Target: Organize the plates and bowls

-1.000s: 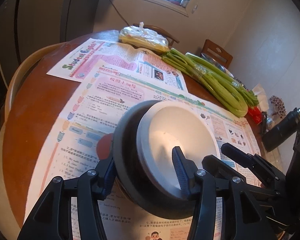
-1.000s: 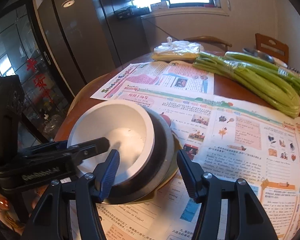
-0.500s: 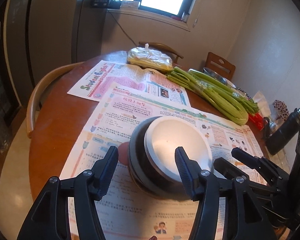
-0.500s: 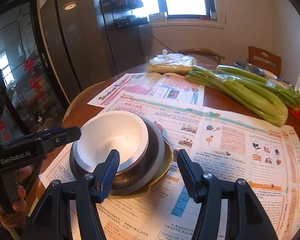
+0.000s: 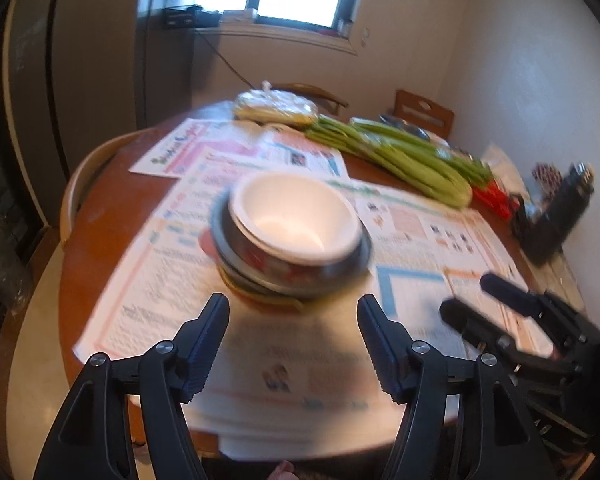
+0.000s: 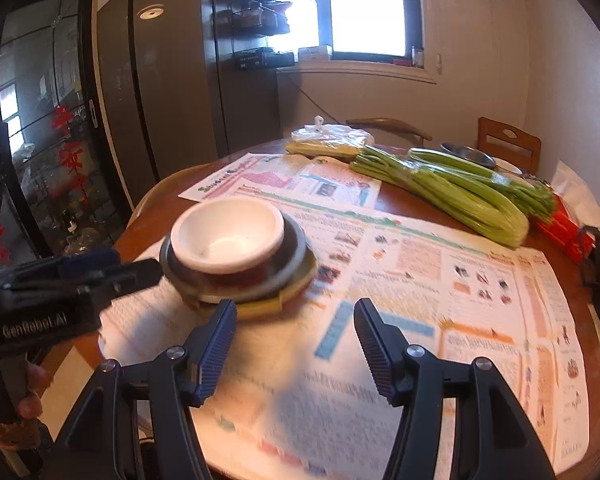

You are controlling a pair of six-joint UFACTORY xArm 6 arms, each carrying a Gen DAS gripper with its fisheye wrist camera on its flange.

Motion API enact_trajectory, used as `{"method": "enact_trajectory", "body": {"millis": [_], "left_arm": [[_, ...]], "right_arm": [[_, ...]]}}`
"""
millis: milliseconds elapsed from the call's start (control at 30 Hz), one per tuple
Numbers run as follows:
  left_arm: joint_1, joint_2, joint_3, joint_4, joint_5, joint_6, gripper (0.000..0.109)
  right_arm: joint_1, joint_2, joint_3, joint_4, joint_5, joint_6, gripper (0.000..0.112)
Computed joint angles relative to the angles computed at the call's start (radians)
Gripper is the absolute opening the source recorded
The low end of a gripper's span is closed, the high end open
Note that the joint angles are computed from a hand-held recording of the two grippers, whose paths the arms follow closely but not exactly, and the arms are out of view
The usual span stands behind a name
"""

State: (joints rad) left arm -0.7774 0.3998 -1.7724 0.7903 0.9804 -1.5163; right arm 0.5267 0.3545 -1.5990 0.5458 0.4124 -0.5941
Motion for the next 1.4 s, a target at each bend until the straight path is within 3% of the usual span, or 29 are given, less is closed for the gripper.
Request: {"method": "enact_trajectory", "body": {"millis": [100, 333, 467, 867, 1400], "left_arm": [[-0.03, 0.03, -0.04, 0.012, 0.038, -0.011, 0.07], [-0.061, 0.099, -0.131, -0.018, 0.156, -0.009, 0.073], [-0.056, 0.087, -0.095, -0.053, 0.123, -0.002, 0.073], [-0.065, 0.075, -0.068, -0.037, 0.142, -0.019, 0.073], [-0.066, 0.091, -0.081, -0.056, 0.132, 0.004, 0.073]], "right_arm": [[-0.007, -0.062, 0.091, 0.099, -0.037, -0.089, 0.063], [-0.024, -0.11, 0.174, 0.092, -0.05, -0.07, 0.064], [-0.019, -0.12, 0.193, 0.078, -0.062, -0.06, 0.064], [-0.019, -0.121, 0.21, 0.038, -0.058, 0.024, 0.064], [-0.027, -0.141, 0.248, 0.055, -0.054, 0.02, 0.064]]}}
